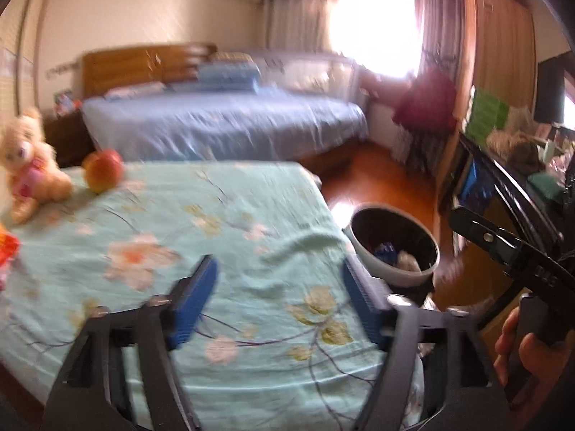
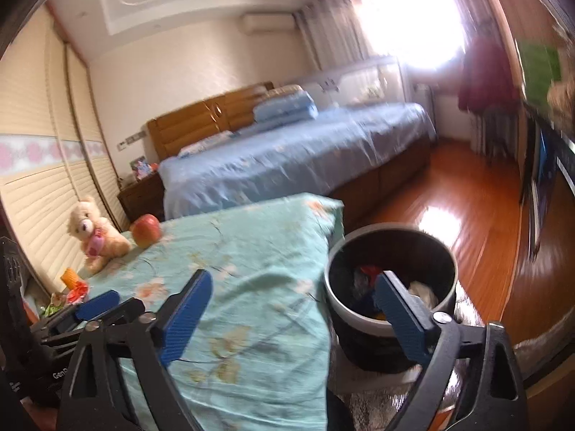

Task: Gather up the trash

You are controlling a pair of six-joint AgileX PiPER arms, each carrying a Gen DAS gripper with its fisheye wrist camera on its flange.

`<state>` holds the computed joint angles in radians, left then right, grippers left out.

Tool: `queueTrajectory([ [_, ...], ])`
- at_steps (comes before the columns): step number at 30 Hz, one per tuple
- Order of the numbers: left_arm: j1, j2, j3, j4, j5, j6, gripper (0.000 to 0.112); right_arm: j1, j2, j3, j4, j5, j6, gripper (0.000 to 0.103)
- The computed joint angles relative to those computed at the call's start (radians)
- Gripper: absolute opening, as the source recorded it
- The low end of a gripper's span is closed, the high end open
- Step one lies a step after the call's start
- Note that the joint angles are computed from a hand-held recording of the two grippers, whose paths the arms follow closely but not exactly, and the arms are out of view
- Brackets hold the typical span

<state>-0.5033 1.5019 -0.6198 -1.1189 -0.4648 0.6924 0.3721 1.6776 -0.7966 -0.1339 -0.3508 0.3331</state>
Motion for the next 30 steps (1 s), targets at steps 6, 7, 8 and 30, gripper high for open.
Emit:
queueTrajectory([
  [6, -0.137, -0.069, 0.131, -0.061, -0.286, -0.045, 0.103, 0.107, -0.021, 0.078, 0.322, -0.138, -0.333, 0.103],
  [7, -0.150, -0.065, 0.140, -0.065, -0.311, -0.045, 0.103, 0.116, -0.004, 0.083, 0.335, -0.161, -0.341, 0.103],
  [8, -0.163, -0.057, 0.145, -0.076, -0.337, -0.040, 0.103, 0.121, 0.006, 0.090, 0.344, -0.180, -0.342, 0.103],
  [30, -0.256, -0.031, 0.182, -0.207, -0.478, -0.012, 0.103, 0.169, 0.029, 0.149, 0.435, -0.273, -0.417, 0.103],
])
